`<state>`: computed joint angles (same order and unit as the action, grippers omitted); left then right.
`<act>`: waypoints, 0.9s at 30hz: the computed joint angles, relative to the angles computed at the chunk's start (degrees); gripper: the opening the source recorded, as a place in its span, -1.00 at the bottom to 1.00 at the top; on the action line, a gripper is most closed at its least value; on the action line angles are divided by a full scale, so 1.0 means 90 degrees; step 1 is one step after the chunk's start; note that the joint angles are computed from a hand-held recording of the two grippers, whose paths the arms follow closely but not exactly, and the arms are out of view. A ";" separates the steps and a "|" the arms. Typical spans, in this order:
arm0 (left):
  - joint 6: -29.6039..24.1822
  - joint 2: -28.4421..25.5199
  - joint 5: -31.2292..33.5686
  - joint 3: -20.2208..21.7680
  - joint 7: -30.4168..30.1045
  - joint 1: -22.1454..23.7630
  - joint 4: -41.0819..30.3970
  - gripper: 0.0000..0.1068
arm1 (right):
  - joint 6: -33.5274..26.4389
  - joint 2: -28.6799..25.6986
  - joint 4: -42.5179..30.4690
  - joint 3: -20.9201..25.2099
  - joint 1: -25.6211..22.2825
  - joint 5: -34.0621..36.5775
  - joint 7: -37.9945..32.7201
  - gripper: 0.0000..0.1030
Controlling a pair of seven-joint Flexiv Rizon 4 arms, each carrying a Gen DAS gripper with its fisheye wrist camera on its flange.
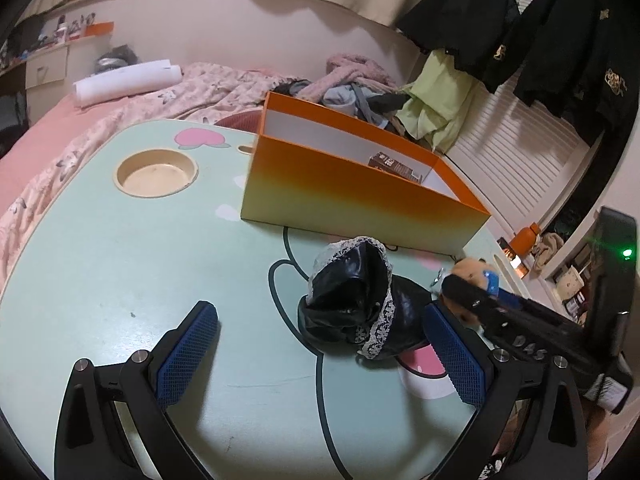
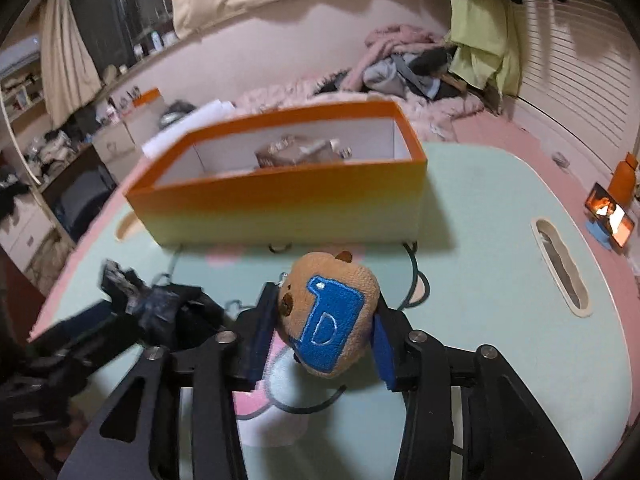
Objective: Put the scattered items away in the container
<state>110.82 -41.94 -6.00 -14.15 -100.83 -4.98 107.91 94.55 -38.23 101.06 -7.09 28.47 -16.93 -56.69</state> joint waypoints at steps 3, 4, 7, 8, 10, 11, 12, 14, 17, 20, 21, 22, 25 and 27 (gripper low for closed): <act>0.0054 -0.0068 0.0125 -0.0215 -0.0054 0.0225 0.0006 0.92 | 0.0176 0.0030 0.0331 -0.1233 0.0976 0.0067 0.0375 -0.10; 0.0076 -0.0075 0.0151 -0.0234 -0.0071 0.0254 0.0016 0.92 | 0.0350 0.0029 0.0461 -0.1631 0.1288 0.0158 0.0466 -0.07; 0.0096 -0.0093 0.0188 -0.0244 -0.0108 0.0278 0.0005 0.92 | 0.0752 -0.0060 0.0823 -0.2838 0.2319 0.0655 0.0443 0.41; 0.0093 -0.0091 0.0196 -0.0235 -0.0113 0.0276 0.0007 0.92 | 0.0756 -0.0047 0.0897 -0.2961 0.2448 0.0735 0.0290 0.43; 0.0095 -0.0087 0.0215 -0.0226 -0.0121 0.0279 0.0014 0.92 | 0.0567 0.0094 0.0992 -0.2711 0.2304 0.0661 0.0018 0.43; 0.0096 -0.0085 0.0215 -0.0211 -0.0125 0.0268 0.0018 0.92 | 0.0433 0.0178 0.1001 -0.2429 0.2106 0.0620 -0.0114 0.43; 0.0094 -0.0085 0.0219 -0.0205 -0.0125 0.0266 0.0019 0.92 | 0.0293 0.0244 0.0986 -0.2163 0.1899 0.0567 -0.0200 0.43; 0.0085 -0.0096 0.0247 -0.0227 -0.0124 0.0296 0.0019 0.92 | -0.0065 0.0310 0.0898 -0.1624 0.1438 0.0379 -0.0321 0.44; 0.0102 -0.0062 0.0245 -0.0177 -0.0117 0.0246 0.0051 0.92 | -0.0291 0.0313 0.0727 -0.0936 0.0808 0.0128 -0.0350 0.63; 0.0109 -0.0056 0.0232 -0.0163 -0.0124 0.0223 0.0059 0.92 | -0.0190 0.0327 0.0805 -0.0996 0.0831 -0.0042 -0.0172 0.64; 0.0109 -0.0058 0.0233 -0.0161 -0.0122 0.0221 0.0055 0.92 | -0.0170 0.0328 0.0811 -0.0972 0.0804 -0.0083 -0.0148 0.65; 0.0100 -0.0055 0.0223 -0.0148 -0.0120 0.0207 0.0051 0.92 | -0.0146 0.0328 0.0814 -0.0945 0.0774 -0.0121 -0.0138 0.66; 0.0098 -0.0036 0.0202 -0.0111 -0.0116 0.0171 0.0071 0.92 | -0.0092 0.0328 0.0847 -0.0965 0.0794 -0.0176 -0.0076 0.68; 0.0101 -0.0024 0.0211 -0.0110 -0.0110 0.0177 0.0093 0.92 | -0.0085 0.0320 0.0836 -0.0930 0.0746 -0.0203 -0.0072 0.68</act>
<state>111.73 -42.15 -4.11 -15.14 -101.81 -3.38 108.74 93.79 -35.36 108.58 -15.46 35.19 -18.76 -57.34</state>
